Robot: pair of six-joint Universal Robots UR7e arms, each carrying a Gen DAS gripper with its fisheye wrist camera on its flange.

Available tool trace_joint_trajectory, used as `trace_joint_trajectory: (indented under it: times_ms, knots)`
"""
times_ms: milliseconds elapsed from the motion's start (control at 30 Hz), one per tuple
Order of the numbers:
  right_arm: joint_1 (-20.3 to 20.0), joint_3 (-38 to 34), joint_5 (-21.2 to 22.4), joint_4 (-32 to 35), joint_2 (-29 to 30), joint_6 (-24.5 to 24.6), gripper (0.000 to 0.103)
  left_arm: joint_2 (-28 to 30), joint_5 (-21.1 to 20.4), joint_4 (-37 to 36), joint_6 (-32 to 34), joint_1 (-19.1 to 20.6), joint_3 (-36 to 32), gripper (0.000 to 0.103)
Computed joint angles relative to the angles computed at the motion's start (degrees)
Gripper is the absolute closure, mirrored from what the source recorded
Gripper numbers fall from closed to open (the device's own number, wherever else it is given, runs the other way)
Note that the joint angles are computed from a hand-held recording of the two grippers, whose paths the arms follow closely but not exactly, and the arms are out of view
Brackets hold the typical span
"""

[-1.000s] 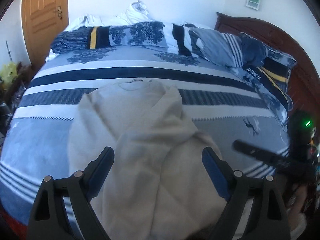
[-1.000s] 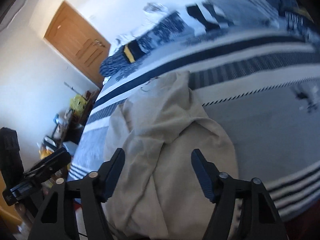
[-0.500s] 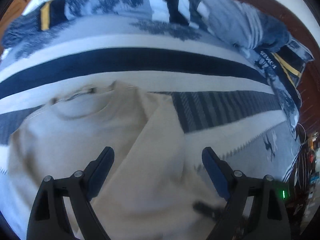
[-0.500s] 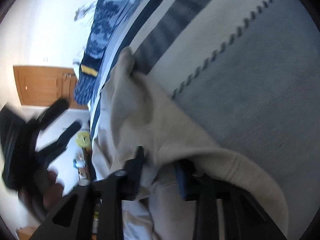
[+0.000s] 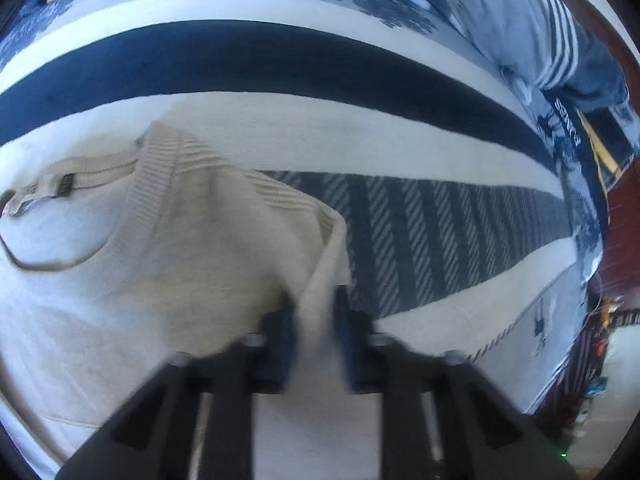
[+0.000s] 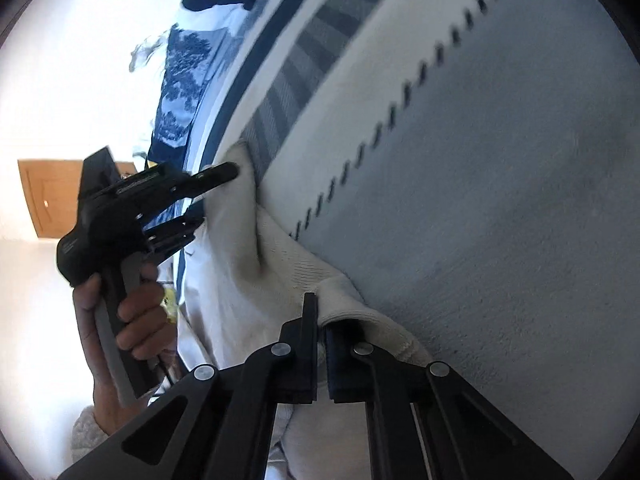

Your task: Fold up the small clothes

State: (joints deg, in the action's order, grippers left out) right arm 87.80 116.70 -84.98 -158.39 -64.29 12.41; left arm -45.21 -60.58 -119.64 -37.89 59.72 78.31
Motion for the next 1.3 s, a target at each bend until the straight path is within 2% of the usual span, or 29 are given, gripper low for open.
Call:
trace_joint_trajectory:
  times_ms: [133, 267, 333, 400, 467, 533, 567, 600, 633, 667, 700, 767, 800, 833, 867, 900, 933, 1100, 1133, 1200, 1233, 1300]
  knots:
    - [-1.53, 0.65, 2.37, -1.69, -0.92, 0.72, 0.100, -1.16, 0.91, -4.61, 1.30, -0.70, -0.15, 0.095]
    - [-3.12, 3.60, 6.03, -8.97, -3.55, 2.69, 0.101, -1.47, -3.95, -11.54, 0.46, 0.72, 0.47, 0.094]
    - [-2.97, 3.63, 5.41, -8.89, -3.71, 2.37, 0.100, 0.57, -6.27, -7.49, -1.43, 2.48, -2.68, 0.092]
    - [-3.82, 3.38, 5.15, -7.48, -3.28, 2.98, 0.100, 1.82, -4.71, -4.53, -3.29, 3.00, -4.09, 0.092]
    - [-5.75, 3.83, 7.00, -6.21, -3.19, 4.87, 0.100, 0.90, -4.70, -7.04, -2.64, 2.87, -2.11, 0.092]
    - [-5.63, 3.40, 6.71, -4.59, -3.46, 4.44, 0.098, -0.11, -5.60, -9.07, 0.26, 2.07, -0.65, 0.085]
    - [-5.44, 3.69, 6.92, -4.71, -3.96, 5.21, 0.096, -0.19, -5.62, -8.95, 1.00, 1.72, -0.58, 0.069]
    - [-5.22, 3.70, 7.71, -4.48, -3.94, 5.94, 0.086, -0.21, -5.07, -8.34, 1.75, 1.32, -0.83, 0.056]
    - [-4.98, 3.71, 8.21, -4.73, -3.83, 5.87, 0.070, 0.49, -3.93, -8.19, 2.87, 0.82, -1.66, 0.055]
    - [-4.29, 3.62, 7.67, -5.29, -3.83, 5.26, 0.065, 1.28, -2.43, -7.40, 3.79, 0.20, -2.60, 0.055]
    - [-3.56, 3.42, 6.46, -5.27, -3.89, 4.15, 0.064, 2.34, -1.64, -5.55, 4.28, -0.14, -3.93, 0.055]
    - [-3.83, 3.00, 7.27, -5.29, -3.13, 3.84, 0.064, 4.81, -0.80, 0.00, 3.21, -0.30, -7.64, 0.055]
    - [-4.13, 3.02, 7.40, -5.74, -2.75, 4.21, 0.065, 5.70, -0.06, 2.01, 2.38, -0.32, -8.70, 0.059]
    - [-4.61, 3.04, 8.19, -6.31, -2.32, 4.78, 0.073, 6.55, 1.08, 3.16, 1.36, -0.37, -9.44, 0.065]
    - [-5.03, 3.24, 8.49, -6.30, -2.42, 4.55, 0.079, 7.09, 1.79, 3.78, 0.86, -0.37, -10.03, 0.081]
    - [-4.77, 2.75, 7.76, -5.60, -2.26, 4.01, 0.093, 7.19, 2.32, 3.60, 0.74, -0.40, -10.02, 0.097]
    - [-4.56, 2.40, 7.44, -5.48, -2.00, 3.69, 0.098, 6.49, 1.45, 1.02, 1.47, -0.36, -8.94, 0.099]
    - [-4.34, 4.92, 7.23, -11.50, -4.87, 3.38, 0.099, 3.06, -1.11, -15.91, 5.27, -0.76, -3.39, 0.101]
    - [-4.29, 5.27, 7.39, -12.37, -4.96, 3.35, 0.099, 2.90, -0.94, -17.23, 5.29, -0.64, -3.05, 0.101]
    - [-4.31, 5.23, 6.73, -12.12, -4.52, 3.40, 0.099, 4.20, 0.99, -16.18, 4.98, -0.39, -4.76, 0.101]
    - [-4.25, 4.95, 5.81, -11.88, -4.18, 3.54, 0.099, 5.39, 2.61, -14.75, 5.79, -0.13, -5.90, 0.101]
    - [-4.77, 4.70, 4.84, -11.51, -3.41, 4.55, 0.099, 7.09, 6.79, -11.03, 3.07, 0.29, -7.53, 0.103]
